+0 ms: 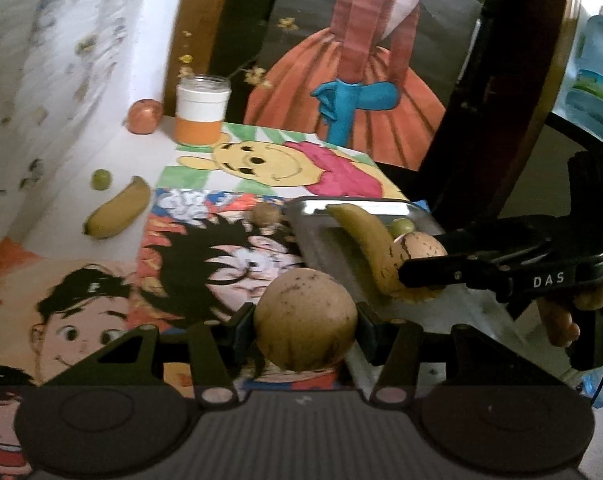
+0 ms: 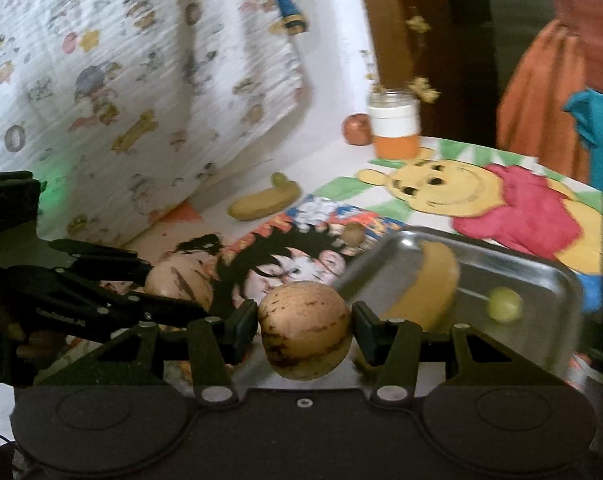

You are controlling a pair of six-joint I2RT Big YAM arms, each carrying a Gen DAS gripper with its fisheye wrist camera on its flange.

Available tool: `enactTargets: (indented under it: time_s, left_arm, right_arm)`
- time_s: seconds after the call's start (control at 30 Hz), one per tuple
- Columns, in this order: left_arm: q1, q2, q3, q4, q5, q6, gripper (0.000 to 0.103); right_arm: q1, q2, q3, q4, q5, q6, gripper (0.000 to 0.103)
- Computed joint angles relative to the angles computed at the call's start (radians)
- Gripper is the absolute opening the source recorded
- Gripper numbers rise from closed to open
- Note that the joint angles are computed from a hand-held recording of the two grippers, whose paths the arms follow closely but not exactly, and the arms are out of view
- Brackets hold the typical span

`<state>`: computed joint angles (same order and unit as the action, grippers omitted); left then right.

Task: Organize fruits
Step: 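Carry both round fruits onto the metal tray and open both tools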

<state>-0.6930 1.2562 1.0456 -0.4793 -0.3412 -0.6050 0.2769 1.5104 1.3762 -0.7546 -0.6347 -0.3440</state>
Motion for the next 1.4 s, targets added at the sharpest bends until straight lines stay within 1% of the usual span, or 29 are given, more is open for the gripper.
enactTargets:
  time_s: [0.13,0.37,0.53,0.67,0.87,1.03,1.4]
  left_arm:
    - [-0.024,0.032,0.027,0.015,0.011,0.000,0.057]
    - [-0.055,0.089,0.076,0.027,0.046,0.026,0.057]
    - [-0.071,0.117,0.097,0.019,0.058,0.033,0.057]
    - [-0.077,0.135,0.109,0.000,0.063,0.018,0.057]
    - [-0.083,0.152,0.126,-0.030,0.061,0.002,0.057]
    - [-0.089,0.162,0.138,-0.043,0.061,0.007,0.057]
    - [-0.089,0.173,0.145,-0.067,0.066,-0.008,0.057]
  right_arm:
    - [-0.035,-0.054,-0.064,0.033,0.027,0.027,0.053]
    - [-0.077,-0.153,-0.175,0.081,0.082,0.091,0.053]
    - [-0.080,-0.211,-0.239,0.108,0.155,0.112,0.053]
    - [-0.076,-0.233,-0.271,0.117,0.204,0.139,0.053]
    - [-0.074,-0.248,-0.296,0.122,0.244,0.187,0.053]
    - [-0.079,-0.260,-0.309,0.129,0.245,0.217,0.053]
    - [-0.084,-0.272,-0.321,0.138,0.241,0.239,0.054]
